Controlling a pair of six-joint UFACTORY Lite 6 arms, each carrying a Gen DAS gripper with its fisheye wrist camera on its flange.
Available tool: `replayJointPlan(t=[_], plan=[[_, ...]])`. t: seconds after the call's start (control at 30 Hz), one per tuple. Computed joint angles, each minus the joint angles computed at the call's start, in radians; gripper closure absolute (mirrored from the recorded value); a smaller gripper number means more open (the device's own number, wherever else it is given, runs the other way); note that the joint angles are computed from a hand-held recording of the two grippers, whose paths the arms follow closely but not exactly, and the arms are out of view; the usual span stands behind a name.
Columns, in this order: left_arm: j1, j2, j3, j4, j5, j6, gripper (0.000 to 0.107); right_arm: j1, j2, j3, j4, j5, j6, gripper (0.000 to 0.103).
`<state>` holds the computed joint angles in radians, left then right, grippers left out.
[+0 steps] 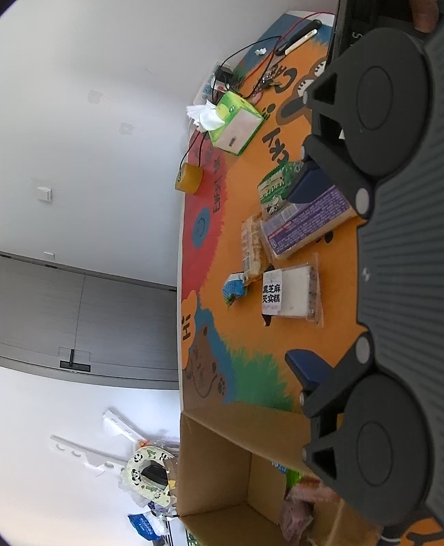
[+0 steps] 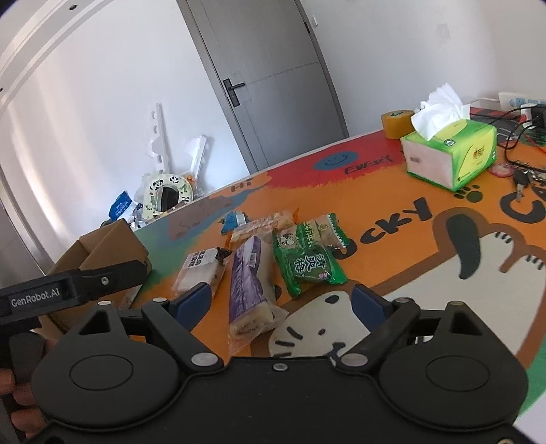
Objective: Organize snacks
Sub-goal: 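Move both grippers back over the remaining snacks on the table, then grasp the white bread cake with the left gripper while the right gripper grasps the green packet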
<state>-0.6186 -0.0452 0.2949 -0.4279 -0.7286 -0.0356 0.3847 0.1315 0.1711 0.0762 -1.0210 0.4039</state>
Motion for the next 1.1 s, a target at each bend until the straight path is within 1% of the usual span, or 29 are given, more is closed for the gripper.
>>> replayJointPlan(t=[0.2,0.4,0.57,0.73,0.83,0.93,1.0,1.03,1.1], plan=[[0.034,0.141,0.110,0.031,0.008,-0.018,0.019,-0.086,0.090,0.100,-0.073,0.018,0.023,0.015],[0.071,0.270,0.235,0.024,0.043,-0.015,0.023,-0.139,0.173,0.209,-0.134,0.062,0.036,0.015],[0.095,0.367,0.327,0.017,0.076,-0.011,0.026,-0.146,0.237,0.289,-0.149,0.093,0.021,0.015],[0.105,0.453,0.395,0.019,0.087,-0.007,0.028,-0.149,0.307,0.359,-0.168,0.112,0.022,0.015],[0.116,0.492,0.424,0.026,0.100,-0.013,0.035,-0.150,0.339,0.388,-0.183,0.122,0.029,0.015],[0.132,0.519,0.440,0.060,0.099,-0.042,0.039,-0.154,0.355,0.405,-0.204,0.123,0.042,0.017],[0.125,0.526,0.440,0.043,0.087,-0.024,0.041,-0.155,0.358,0.411,-0.212,0.124,0.046,0.023],[0.125,0.527,0.441,0.041,0.085,-0.021,0.045,-0.155,0.359,0.412,-0.220,0.122,0.048,0.025],[0.127,0.523,0.434,0.052,0.080,-0.024,0.052,-0.159,0.360,0.414,-0.246,0.129,0.060,0.040]])
